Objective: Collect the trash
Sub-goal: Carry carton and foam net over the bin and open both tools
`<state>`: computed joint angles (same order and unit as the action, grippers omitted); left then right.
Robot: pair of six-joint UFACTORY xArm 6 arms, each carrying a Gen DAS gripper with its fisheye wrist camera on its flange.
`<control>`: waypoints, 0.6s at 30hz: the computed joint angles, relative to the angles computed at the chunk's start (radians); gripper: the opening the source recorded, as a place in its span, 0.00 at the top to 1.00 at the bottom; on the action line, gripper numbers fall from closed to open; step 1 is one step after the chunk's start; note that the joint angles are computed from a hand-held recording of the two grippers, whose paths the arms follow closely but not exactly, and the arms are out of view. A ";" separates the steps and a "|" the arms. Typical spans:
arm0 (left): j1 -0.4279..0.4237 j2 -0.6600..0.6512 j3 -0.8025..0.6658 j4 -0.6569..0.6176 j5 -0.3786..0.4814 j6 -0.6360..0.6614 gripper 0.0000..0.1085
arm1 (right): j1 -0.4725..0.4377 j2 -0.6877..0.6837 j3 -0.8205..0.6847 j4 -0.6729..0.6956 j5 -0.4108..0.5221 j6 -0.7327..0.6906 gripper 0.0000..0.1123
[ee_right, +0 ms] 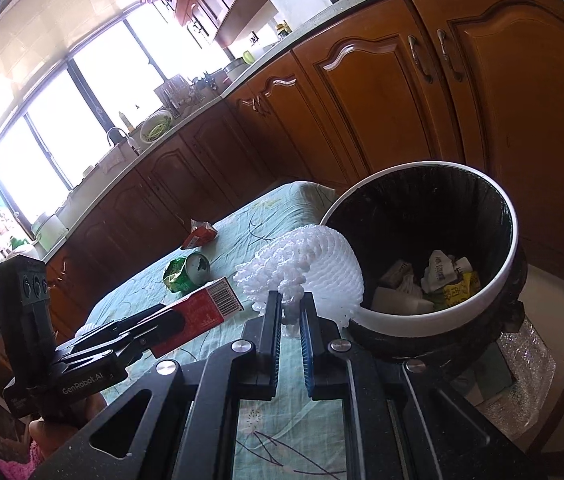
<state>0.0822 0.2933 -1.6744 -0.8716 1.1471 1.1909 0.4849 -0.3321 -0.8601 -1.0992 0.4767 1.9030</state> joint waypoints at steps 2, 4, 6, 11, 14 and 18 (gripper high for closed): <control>-0.004 -0.012 0.014 0.000 -0.001 0.004 0.55 | -0.005 -0.017 0.015 -0.006 0.000 0.008 0.92; -0.011 -0.024 0.028 0.000 -0.004 0.007 0.55 | -0.011 -0.029 0.025 -0.009 -0.001 0.010 0.92; -0.018 -0.035 0.039 -0.001 -0.008 0.009 0.55 | -0.012 -0.042 0.035 -0.012 0.003 0.013 0.92; -0.034 -0.050 0.054 -0.003 -0.019 0.015 0.55 | -0.016 -0.067 0.050 -0.021 0.017 0.021 0.92; -0.044 -0.056 0.061 -0.004 -0.026 0.021 0.55 | -0.020 -0.085 0.063 -0.027 0.023 0.028 0.92; -0.059 -0.067 0.073 -0.003 -0.036 0.024 0.55 | -0.029 -0.105 0.075 -0.024 0.030 0.020 0.92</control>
<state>0.0232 0.2258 -1.6017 -0.8747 1.1113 1.2145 0.4561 -0.4373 -0.7851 -1.1234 0.5063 1.9229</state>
